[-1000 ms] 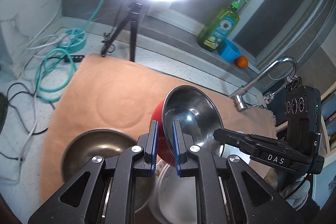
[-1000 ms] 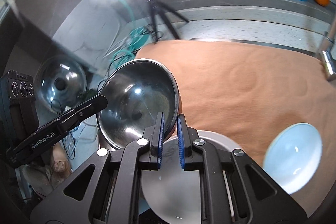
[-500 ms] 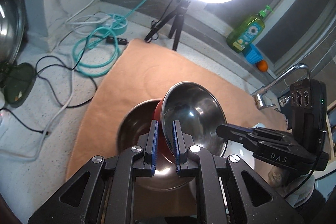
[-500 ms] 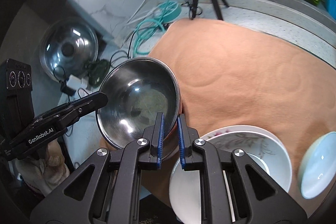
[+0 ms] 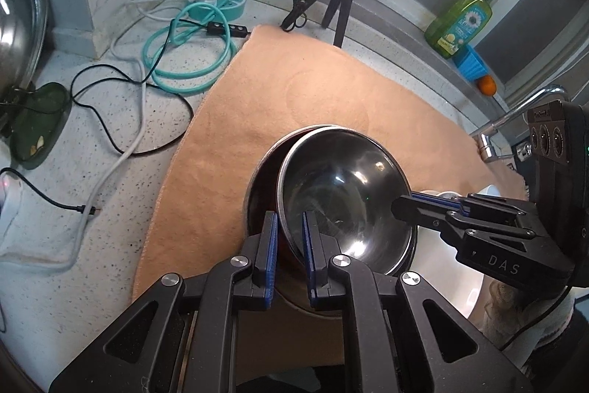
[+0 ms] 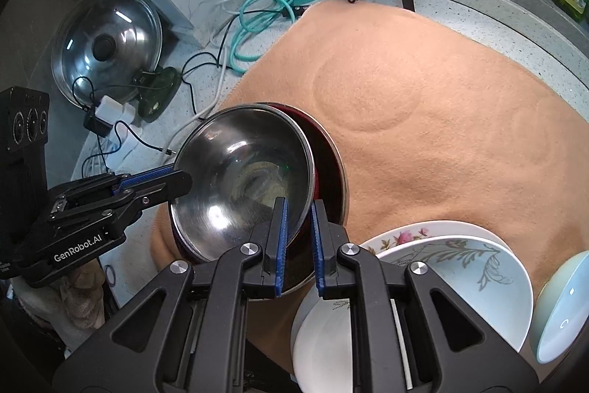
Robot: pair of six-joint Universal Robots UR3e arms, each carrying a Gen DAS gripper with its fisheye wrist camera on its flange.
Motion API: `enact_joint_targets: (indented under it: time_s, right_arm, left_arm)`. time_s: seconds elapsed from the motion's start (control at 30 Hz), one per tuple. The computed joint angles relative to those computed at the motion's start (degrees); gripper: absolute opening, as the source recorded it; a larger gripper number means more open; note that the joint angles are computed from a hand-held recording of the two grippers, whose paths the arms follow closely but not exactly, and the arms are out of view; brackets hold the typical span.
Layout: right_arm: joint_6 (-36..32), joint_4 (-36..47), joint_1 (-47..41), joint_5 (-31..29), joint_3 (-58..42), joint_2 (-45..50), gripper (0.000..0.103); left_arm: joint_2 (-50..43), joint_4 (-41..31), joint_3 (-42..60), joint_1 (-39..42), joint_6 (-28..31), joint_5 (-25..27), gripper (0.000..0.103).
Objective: Organize plates and bowls
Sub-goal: 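Lift the red-bottomed bowl with the left tool and lower it into the steel bowl, then open the left tool and pull it back from the nested bowls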
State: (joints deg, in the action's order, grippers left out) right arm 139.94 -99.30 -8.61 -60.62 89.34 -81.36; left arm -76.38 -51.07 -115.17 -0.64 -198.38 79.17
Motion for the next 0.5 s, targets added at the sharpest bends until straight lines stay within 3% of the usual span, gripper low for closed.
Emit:
enact_joint_targets:
  time_s: [0.5]
  right_arm:
    - [1.0,-0.9,1.9,-2.6,-0.9,1.9,0.014]
  left_arm:
    - [-4.1,-3.7,3.7,-1.8,1.7,1.8,0.011]
